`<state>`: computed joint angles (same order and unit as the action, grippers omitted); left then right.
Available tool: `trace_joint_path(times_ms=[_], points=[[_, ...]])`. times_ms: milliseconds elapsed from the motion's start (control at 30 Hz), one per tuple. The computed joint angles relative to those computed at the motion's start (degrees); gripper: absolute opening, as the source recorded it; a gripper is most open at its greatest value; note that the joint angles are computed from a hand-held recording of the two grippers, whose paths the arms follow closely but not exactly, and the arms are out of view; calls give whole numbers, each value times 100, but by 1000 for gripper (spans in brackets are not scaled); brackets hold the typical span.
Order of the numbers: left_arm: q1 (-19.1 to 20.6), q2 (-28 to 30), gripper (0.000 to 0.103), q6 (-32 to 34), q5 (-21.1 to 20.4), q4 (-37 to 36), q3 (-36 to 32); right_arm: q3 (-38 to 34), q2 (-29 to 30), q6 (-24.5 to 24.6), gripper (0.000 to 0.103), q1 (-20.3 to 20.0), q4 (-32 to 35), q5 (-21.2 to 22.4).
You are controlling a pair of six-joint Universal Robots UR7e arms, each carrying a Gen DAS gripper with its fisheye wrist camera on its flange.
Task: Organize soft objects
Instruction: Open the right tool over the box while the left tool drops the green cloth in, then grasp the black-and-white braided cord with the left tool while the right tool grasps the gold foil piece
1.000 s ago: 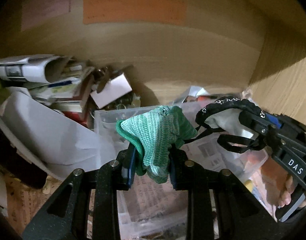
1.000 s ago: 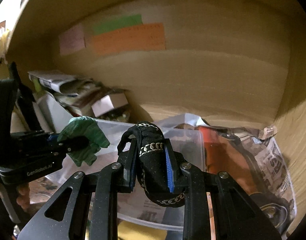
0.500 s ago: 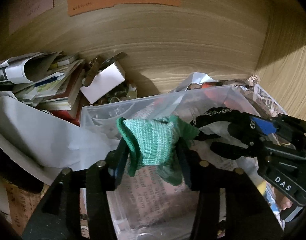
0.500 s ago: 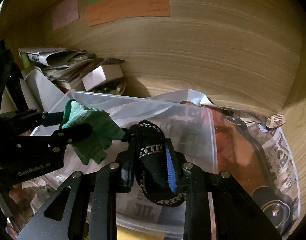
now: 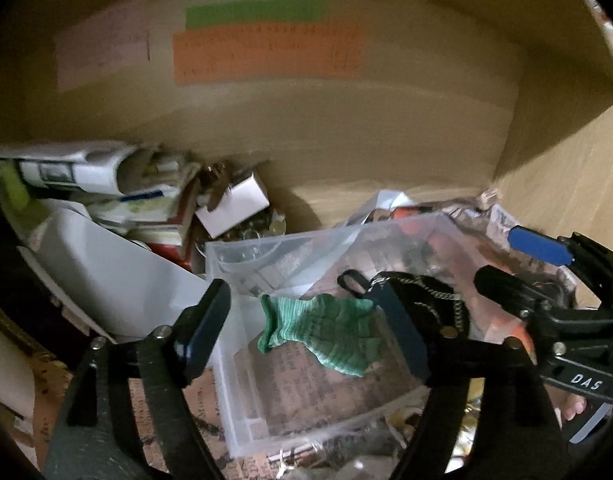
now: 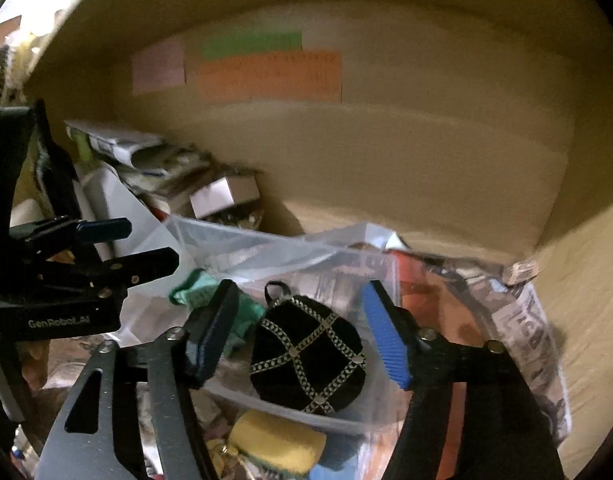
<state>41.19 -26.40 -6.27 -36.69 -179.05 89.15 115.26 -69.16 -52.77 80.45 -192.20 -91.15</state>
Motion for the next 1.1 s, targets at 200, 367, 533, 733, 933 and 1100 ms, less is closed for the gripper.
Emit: trace_joint_path(times_ms=[200,367,533,733,933,1100], points=[[-311,-189,89,204,140,-750,574,537,-481,-73,69,-160,-247,488],[-474,-379,92,50,71,-949,1083,947,-796,-160,70,-361,-287,700],[-551,-486,92,-363,56,-708,1452,1233,-1002,-119,75,-583,-87,765],[-542,-576,92,-1096,-109,-197,1873,1493,-1040,-123,75,-841,40,592],[-519,-606,92,-1822,-339,232,2159,1584,-1037,-89,75,-1045,201,407],[-561,-572,91,-2083,-540,330,2303,1602,-1001,-138,65,-1123,314,260]])
